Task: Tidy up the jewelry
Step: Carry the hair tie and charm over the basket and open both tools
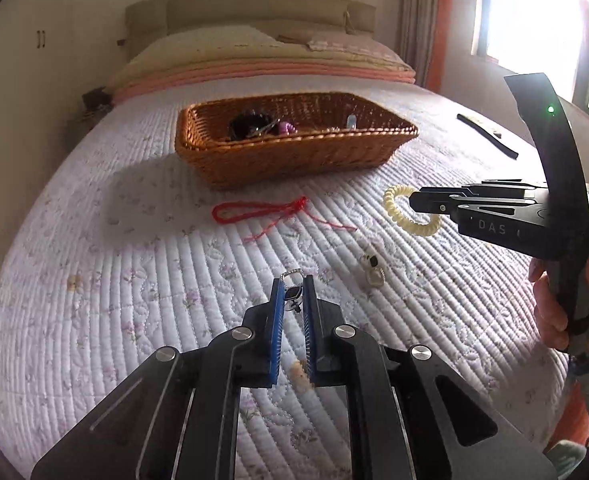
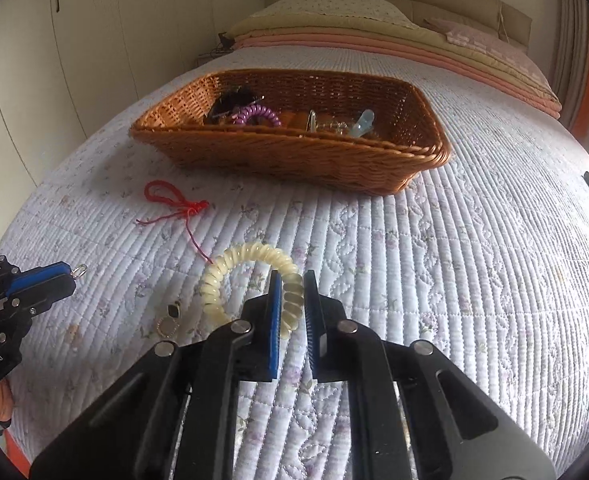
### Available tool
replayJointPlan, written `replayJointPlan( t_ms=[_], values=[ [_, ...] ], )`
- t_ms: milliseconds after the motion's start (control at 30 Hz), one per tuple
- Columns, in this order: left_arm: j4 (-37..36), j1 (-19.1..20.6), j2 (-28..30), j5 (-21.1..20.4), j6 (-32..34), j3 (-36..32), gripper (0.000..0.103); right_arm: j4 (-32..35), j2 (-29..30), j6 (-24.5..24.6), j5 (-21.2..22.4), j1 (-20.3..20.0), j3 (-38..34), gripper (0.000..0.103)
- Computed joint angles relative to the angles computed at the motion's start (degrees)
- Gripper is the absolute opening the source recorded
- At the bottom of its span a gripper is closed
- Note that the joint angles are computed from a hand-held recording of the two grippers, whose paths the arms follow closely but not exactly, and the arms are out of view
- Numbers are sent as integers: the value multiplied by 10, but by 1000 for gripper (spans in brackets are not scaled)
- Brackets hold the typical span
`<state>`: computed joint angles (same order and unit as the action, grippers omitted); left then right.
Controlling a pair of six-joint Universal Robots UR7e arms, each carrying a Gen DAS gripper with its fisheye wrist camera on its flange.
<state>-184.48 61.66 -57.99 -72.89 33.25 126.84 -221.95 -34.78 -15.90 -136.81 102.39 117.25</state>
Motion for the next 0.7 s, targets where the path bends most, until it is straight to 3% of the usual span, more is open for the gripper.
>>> replayJointPlan(
  t_ms=[300, 433, 567, 700],
  values=[
    [-30, -16, 12, -38, -6, -40, 7, -36, -35, -53, -5, 42, -28, 9],
    [-18, -29, 55, -47, -6, -120, 7, -2, -49, -69, 4, 26, -79, 9],
    [29, -29, 114, -53, -27, -219, 7, 59, -50, -60, 9, 2, -139, 9],
    [60, -27, 176, -32, -25, -297, 8, 151, -42, -26, 9, -27, -197, 9]
  ],
)
